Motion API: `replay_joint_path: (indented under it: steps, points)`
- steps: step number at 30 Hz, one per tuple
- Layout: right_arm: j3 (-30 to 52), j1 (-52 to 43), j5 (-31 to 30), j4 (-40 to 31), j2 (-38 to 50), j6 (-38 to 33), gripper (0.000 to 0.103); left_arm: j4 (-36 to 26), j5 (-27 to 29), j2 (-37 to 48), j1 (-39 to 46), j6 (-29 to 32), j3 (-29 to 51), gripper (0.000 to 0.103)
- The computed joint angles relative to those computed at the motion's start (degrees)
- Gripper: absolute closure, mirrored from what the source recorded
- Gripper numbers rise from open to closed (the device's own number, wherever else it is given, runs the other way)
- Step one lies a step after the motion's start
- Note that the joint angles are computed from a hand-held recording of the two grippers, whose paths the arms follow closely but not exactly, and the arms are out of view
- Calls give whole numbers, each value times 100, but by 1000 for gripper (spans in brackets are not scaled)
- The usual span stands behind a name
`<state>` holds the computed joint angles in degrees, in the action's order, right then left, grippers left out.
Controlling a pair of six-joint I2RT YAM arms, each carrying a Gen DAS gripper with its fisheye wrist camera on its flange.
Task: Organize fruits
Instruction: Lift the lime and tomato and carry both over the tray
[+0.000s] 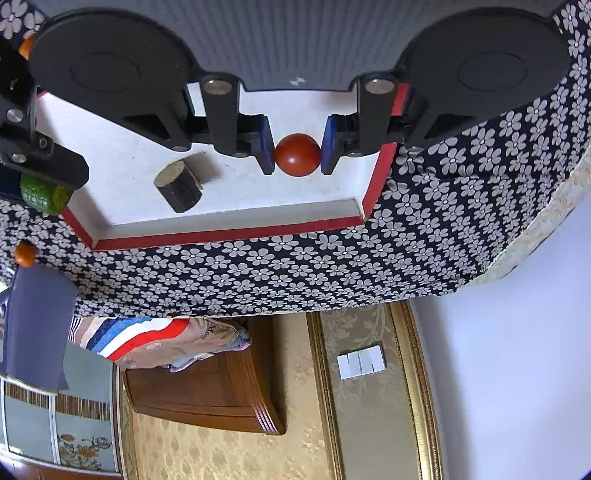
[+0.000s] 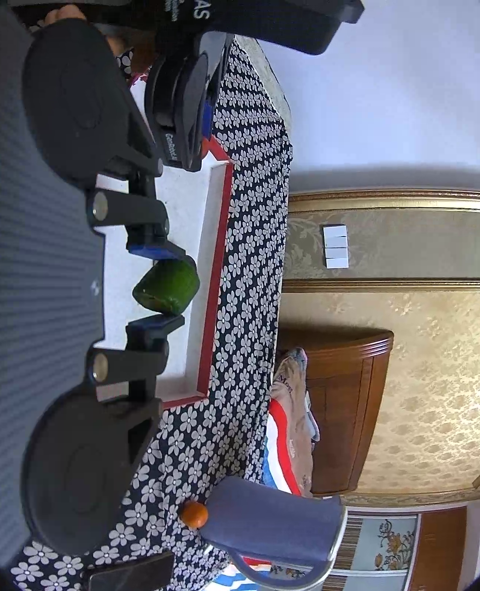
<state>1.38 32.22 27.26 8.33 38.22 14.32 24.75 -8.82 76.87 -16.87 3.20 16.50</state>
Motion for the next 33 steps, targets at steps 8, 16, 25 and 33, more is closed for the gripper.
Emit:
replay_joint_path:
  steps: [8, 16, 25, 33]
  points:
    - [79, -497, -406, 1108, 1266, -176, 74, 233, -130, 671, -17, 2, 319, 77]
    - [277, -965, -730, 1827, 2221, -406, 74, 349, -270, 1218, -79, 1, 629, 77]
    - [495, -1282, -976, 2416, 3134, -523, 74, 335, -305, 1525, -104, 8, 864, 77]
    - [644, -1525, -1093, 2675, 3617, -589, 74, 298, -376, 1745, -126, -3, 1071, 77]
